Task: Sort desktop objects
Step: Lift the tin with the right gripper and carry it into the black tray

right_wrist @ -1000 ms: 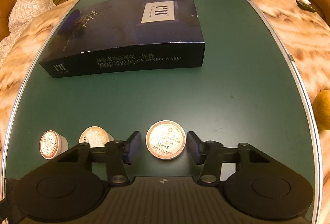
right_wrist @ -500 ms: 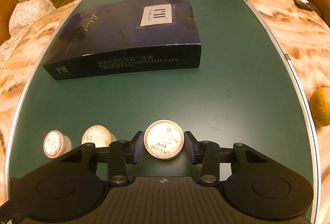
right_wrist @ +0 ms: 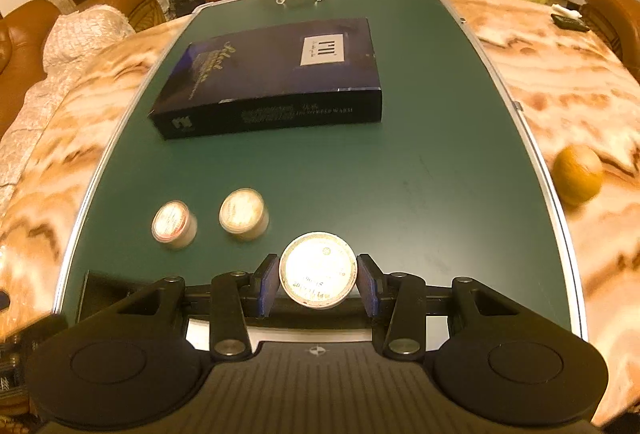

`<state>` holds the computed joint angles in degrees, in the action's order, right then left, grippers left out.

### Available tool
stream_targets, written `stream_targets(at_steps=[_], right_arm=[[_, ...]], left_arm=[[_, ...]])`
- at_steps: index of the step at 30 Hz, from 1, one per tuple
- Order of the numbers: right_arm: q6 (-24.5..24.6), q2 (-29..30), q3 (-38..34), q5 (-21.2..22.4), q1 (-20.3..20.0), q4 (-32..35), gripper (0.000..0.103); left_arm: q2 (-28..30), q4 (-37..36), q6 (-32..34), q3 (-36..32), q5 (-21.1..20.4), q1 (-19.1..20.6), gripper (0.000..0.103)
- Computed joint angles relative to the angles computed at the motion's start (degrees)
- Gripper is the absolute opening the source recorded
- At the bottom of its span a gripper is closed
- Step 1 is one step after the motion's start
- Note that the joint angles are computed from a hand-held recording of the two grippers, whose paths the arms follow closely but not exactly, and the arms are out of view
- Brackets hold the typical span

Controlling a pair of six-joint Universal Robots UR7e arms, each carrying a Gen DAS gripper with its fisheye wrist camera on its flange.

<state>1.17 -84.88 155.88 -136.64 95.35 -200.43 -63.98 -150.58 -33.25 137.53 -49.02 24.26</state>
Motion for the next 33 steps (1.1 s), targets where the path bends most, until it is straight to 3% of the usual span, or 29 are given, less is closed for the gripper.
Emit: stream_targets(at_steps=[4,9,20,33], right_arm=[[4.09,0.05,2.25,-3.21,2.73,2.55,0.045],[7.28,2.21,4.39,-3.47,1.87,3.01,0.045],[8.44,9.48,5.49,-4.95,-0.31,-1.82,0.045],[9.38,12.17,4.69,-5.66,-0.01,-1.84,0.045]], left_arm=[[-2.51,0.93,-1.15,1.38,-0.55,-0.97,0.103],[-4.64,2.42,-2.38,2.69,-1.15,-1.84,0.103],[-6.64,3.76,-3.18,3.56,-0.91,-2.19,0.103],[-6.74,3.88,-3.02,3.64,-1.11,-2.08,0.103]])
